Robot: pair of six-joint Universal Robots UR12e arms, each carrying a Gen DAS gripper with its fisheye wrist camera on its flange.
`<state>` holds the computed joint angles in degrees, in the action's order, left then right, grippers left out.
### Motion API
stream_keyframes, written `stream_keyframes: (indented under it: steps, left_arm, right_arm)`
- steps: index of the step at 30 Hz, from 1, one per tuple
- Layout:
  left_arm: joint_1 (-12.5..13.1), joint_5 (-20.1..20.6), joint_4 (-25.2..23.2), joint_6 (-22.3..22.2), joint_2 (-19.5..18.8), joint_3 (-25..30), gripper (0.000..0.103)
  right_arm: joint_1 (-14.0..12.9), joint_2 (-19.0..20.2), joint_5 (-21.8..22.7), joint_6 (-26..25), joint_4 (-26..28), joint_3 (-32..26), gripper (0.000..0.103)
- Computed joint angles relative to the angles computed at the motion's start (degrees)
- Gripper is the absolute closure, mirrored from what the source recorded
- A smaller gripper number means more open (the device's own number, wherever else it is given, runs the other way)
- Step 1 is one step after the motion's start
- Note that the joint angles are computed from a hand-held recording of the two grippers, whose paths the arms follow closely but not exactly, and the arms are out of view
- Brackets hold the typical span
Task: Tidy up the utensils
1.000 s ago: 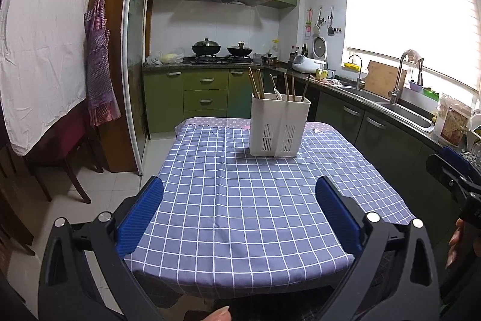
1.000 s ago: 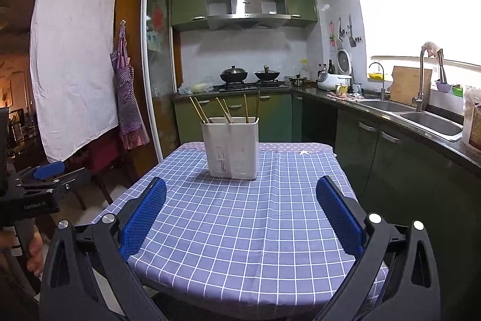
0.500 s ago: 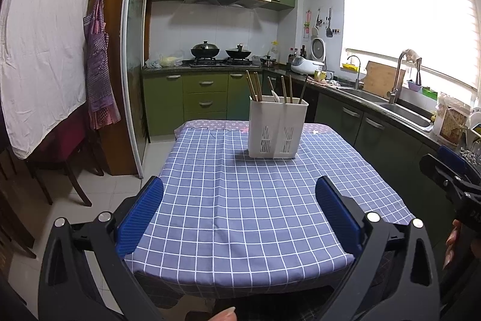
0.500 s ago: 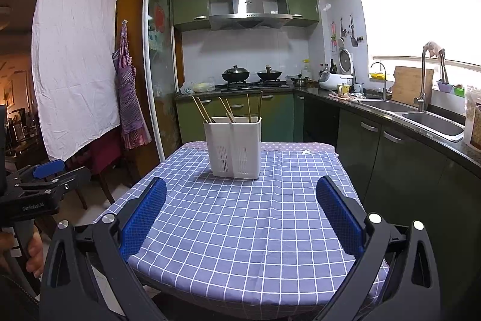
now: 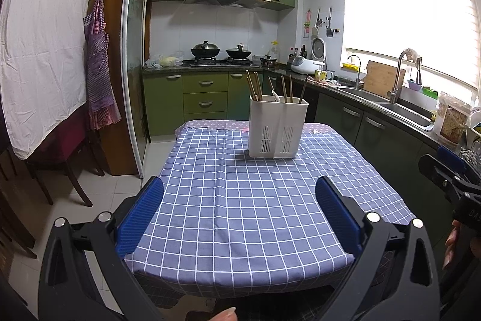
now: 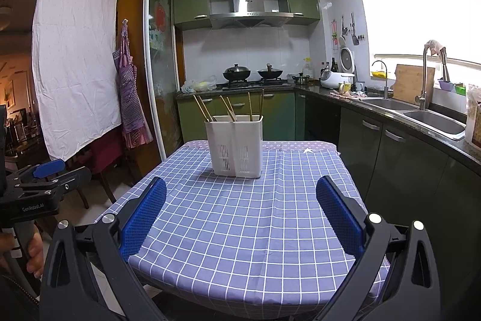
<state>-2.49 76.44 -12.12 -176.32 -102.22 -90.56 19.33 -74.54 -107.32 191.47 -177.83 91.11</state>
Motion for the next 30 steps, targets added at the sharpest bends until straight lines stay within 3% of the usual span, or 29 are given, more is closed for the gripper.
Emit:
stream_keyframes:
  steps: [30]
  left_arm:
    - [0.2, 0.1, -0.3, 0.9, 0.2, 0.0, 0.007]
  right_arm:
    - [0.2, 0.3, -0.3, 0.3, 0.4, -0.4, 0.005]
